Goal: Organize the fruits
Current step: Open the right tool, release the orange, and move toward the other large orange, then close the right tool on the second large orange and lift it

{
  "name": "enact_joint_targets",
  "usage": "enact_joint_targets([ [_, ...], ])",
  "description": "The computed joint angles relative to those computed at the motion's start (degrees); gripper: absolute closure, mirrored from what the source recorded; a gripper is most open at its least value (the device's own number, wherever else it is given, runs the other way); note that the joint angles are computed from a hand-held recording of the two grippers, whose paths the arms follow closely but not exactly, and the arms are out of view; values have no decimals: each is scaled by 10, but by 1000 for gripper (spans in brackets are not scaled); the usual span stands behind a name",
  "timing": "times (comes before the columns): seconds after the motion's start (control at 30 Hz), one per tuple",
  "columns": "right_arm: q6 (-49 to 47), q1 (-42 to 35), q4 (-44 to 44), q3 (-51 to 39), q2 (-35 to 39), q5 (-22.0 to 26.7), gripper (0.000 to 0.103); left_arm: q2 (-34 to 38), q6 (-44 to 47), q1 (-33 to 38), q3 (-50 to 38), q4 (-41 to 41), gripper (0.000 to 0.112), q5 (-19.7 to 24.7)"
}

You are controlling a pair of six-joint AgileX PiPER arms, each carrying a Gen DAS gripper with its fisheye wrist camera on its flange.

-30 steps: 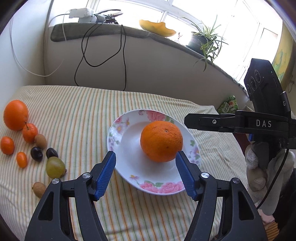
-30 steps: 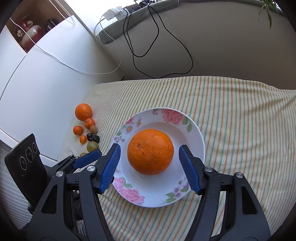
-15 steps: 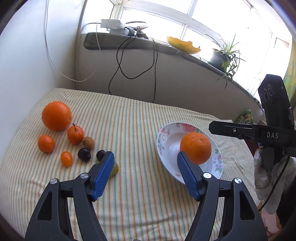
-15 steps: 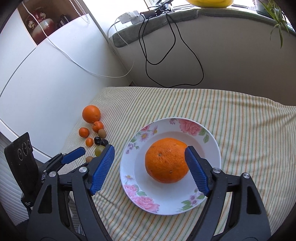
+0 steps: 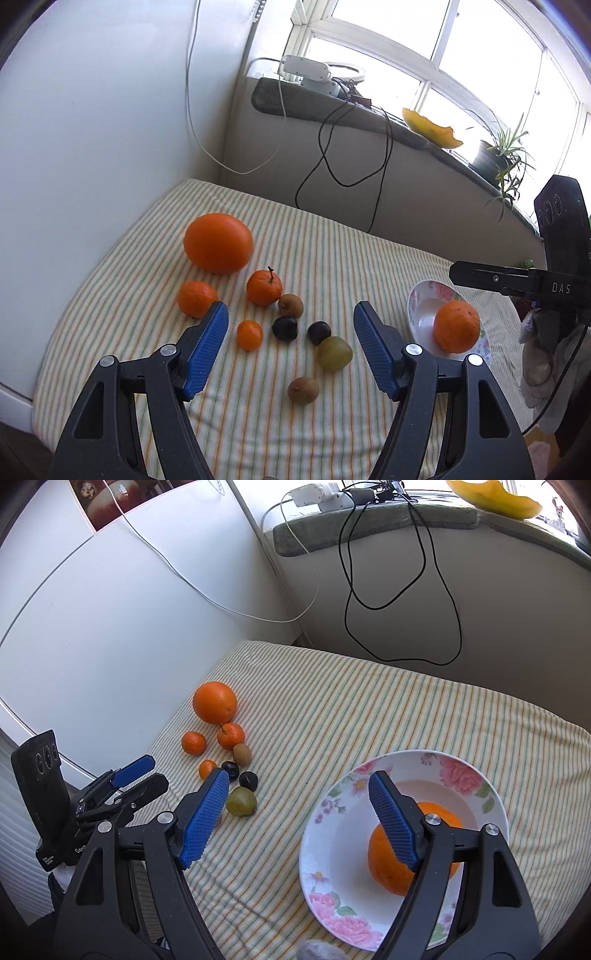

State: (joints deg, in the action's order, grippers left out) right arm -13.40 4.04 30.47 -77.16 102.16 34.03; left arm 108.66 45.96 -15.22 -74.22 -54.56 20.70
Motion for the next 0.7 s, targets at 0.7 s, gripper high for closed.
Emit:
enact_joint_targets([
  [0.7, 113, 62, 4, -425, 294, 154, 22, 156, -72, 75, -211, 61, 42, 105],
])
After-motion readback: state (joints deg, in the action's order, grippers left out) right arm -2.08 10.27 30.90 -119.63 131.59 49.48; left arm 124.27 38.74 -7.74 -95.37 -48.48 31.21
